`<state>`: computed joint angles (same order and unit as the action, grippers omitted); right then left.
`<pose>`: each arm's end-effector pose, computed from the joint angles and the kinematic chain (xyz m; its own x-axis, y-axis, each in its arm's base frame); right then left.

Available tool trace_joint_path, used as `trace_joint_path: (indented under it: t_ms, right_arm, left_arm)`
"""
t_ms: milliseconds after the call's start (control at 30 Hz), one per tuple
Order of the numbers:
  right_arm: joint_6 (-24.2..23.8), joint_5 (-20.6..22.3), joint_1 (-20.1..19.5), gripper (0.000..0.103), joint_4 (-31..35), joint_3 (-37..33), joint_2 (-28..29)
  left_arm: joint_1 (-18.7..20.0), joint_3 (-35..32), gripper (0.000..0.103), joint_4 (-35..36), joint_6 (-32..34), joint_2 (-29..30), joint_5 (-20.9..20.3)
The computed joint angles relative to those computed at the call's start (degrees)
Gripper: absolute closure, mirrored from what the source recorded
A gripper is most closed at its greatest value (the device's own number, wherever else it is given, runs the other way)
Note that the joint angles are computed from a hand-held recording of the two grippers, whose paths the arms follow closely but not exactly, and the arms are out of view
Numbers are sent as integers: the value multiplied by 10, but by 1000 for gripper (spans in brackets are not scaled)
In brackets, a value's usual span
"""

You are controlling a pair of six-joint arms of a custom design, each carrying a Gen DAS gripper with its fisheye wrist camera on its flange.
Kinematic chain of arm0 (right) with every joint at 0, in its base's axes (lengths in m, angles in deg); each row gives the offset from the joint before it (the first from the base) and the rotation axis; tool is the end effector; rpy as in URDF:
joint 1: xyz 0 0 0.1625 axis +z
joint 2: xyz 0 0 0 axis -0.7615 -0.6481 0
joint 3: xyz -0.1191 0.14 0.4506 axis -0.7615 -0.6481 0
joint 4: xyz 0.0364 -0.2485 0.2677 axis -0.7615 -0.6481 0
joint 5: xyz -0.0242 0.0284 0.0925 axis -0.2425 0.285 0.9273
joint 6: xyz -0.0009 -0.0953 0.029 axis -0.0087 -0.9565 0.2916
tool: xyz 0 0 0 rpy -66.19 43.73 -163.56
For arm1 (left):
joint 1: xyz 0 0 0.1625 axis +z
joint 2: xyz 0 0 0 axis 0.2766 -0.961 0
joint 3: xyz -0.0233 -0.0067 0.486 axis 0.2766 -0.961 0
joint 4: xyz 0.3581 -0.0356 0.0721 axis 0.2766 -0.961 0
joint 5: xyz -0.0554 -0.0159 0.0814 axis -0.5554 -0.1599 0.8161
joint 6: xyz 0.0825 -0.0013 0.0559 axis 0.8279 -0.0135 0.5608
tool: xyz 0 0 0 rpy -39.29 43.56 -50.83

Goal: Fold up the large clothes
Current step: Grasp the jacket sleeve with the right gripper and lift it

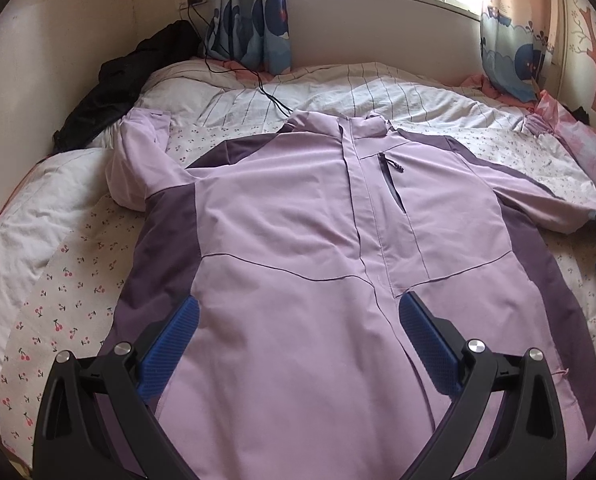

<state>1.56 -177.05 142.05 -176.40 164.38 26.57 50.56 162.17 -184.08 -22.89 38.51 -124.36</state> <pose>0.1026 -0.6444 0.2121 -0.7050 0.6920 -0.1552 0.4387 0.2537 -0.8621 -0.1079 -0.7522 0.3451 -0.6513 0.2177 -0.7270 0.6274 0.6933 -0.3545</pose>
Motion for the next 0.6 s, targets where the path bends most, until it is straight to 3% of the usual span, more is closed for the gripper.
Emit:
trace_joint_path:
  t_ms: [67,167,200,267,300,367,467,533,600]
  right_arm:
    - [24,12,-25,7,-11,3,-14]
    - [82,85,-64,6,-37,5,-18]
    - [80,81,-63,6,-40,-6,-11]
    - [30,50,-44,6,-41,-41,8]
    - [18,54,-40,6,-36,-54,15]
    - [48,104,-48,6,-52,-45,22]
    - [70,179,-68,6,-121,-19,21]
    - [79,202,-78,6,-211,10,22]
    - [83,199,-76,6,-285,34,27]
  left_arm:
    - [0,0,7,-3,5,4,5]
    - [1,-5,7,-5,11,11,14]
    - [2,-6,7,-5,12,14,17]
    - [4,-13,7,2,12,20,25]
    - [5,-14,7,2,13,21,27]
    - [7,-18,7,12,8,24,28]
    - [6,-17,7,14,7,25,31]
    - [6,-15,7,11,8,25,31]
    - [5,-13,7,9,12,25,31]
